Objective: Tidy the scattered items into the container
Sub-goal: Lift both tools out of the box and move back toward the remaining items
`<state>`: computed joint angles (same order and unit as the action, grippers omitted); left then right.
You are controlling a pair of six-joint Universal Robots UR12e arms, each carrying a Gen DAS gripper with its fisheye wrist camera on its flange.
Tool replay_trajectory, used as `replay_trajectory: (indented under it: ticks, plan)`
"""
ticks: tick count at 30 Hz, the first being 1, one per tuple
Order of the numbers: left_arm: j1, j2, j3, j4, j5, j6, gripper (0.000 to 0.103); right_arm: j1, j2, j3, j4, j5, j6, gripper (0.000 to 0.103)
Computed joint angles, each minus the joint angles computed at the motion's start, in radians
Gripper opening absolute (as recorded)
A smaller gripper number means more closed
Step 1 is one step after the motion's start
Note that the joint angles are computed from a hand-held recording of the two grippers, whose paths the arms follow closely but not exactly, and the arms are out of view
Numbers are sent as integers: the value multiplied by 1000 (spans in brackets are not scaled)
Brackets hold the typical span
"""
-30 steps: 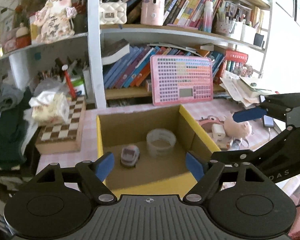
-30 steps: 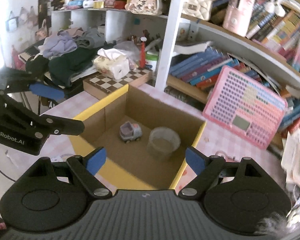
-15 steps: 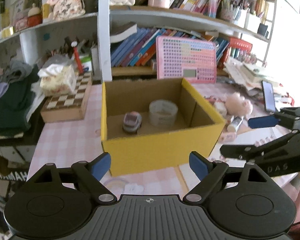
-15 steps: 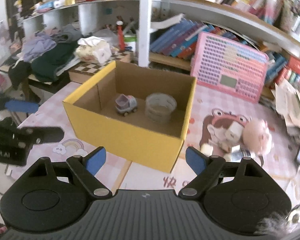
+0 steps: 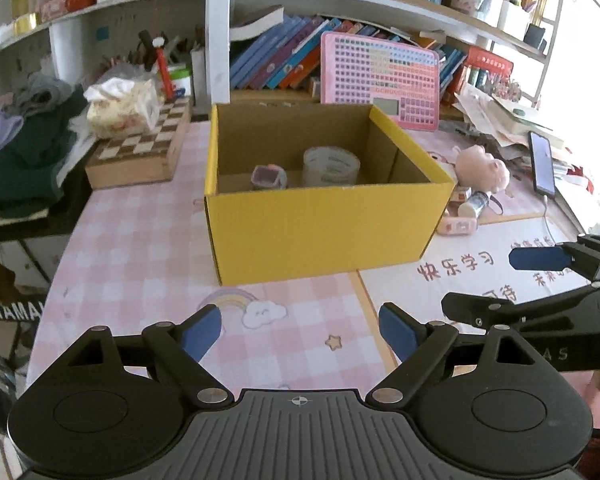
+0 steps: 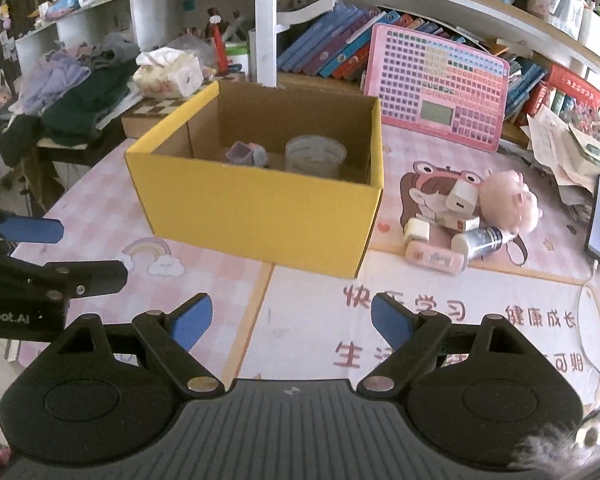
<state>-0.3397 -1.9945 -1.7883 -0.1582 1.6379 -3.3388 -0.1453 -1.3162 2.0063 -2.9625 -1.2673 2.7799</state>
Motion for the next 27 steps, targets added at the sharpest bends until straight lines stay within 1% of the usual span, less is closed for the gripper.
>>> replay_trajectory:
  ticks: [5,12,21,27]
  plan:
    - [-3,-3,0,-24,-15,5,88,-1,-4,10,22,-17,18,86]
    - [-5,-12,9,-62,-40,-9,88,-10,-5,14,46,-43,37,86]
    - [-21,-35,46,-124,-71,-13,88,-44,-10,27,74,-61,82,86]
    - [-44,-66,98,-155,-89,-14,88,-72,-3,18,81,-70,83,86]
